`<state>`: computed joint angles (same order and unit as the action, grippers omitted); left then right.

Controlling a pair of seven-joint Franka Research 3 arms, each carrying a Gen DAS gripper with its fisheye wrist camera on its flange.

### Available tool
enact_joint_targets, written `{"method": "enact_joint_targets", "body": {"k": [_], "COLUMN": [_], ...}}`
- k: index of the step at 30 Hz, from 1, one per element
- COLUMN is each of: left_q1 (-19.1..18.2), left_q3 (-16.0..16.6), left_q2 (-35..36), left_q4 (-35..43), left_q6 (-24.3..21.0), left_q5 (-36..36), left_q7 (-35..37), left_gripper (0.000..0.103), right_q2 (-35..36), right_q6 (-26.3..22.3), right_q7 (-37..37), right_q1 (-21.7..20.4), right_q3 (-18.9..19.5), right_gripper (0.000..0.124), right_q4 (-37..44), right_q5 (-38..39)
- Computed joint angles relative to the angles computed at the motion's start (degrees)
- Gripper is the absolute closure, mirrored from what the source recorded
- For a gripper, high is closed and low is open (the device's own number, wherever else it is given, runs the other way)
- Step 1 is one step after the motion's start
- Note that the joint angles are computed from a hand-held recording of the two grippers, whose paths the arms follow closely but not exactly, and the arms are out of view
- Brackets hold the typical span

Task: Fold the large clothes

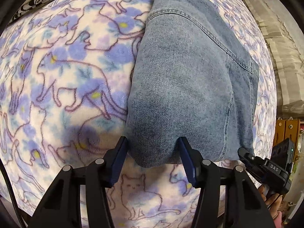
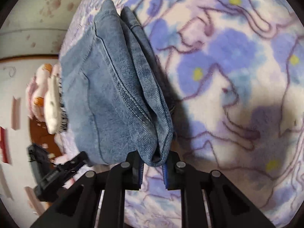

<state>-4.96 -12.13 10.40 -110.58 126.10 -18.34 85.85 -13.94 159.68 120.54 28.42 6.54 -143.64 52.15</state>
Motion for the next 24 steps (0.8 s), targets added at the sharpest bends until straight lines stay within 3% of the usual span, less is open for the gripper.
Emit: {"method": "enact_joint_targets", "body": {"k": [7, 12, 21, 24], "left_q1": [0.36, 0.51, 0.99, 0.65], "left_q3": [0.32, 0.66, 0.48, 0.44], "left_q2": [0.04, -0.19, 1.18, 1.0], "left_q4": [-0.12, -0.83, 0.26, 0.62], "left_q6": [-0.38, 0.41, -0.17, -0.55], "left_q5": [0.88, 1.95, 2.25, 3.08], "left_q7": [0.58, -0.57, 0.94, -0.89], "left_gripper": [0.049, 0.047, 0.042, 0.044], "right_q2": [-3.14, -1.43, -1.3, -2.66], "right_q6": [-5.19, -8.7, -2.43, -2.86], "right_q7": [3.78, 6.41, 9.97, 11.29], "right_q1": [-2.84, -4.54, -2.08, -1.99], "right_q3": [0.6, 1.86, 1.57, 1.47], "right_gripper": [0.104, 0.104, 0.104, 0.099], "right_q4": [0.91, 4.52, 1.1, 0.18], "right_q5": [-11.02, -19.41, -14.79, -14.24]}}
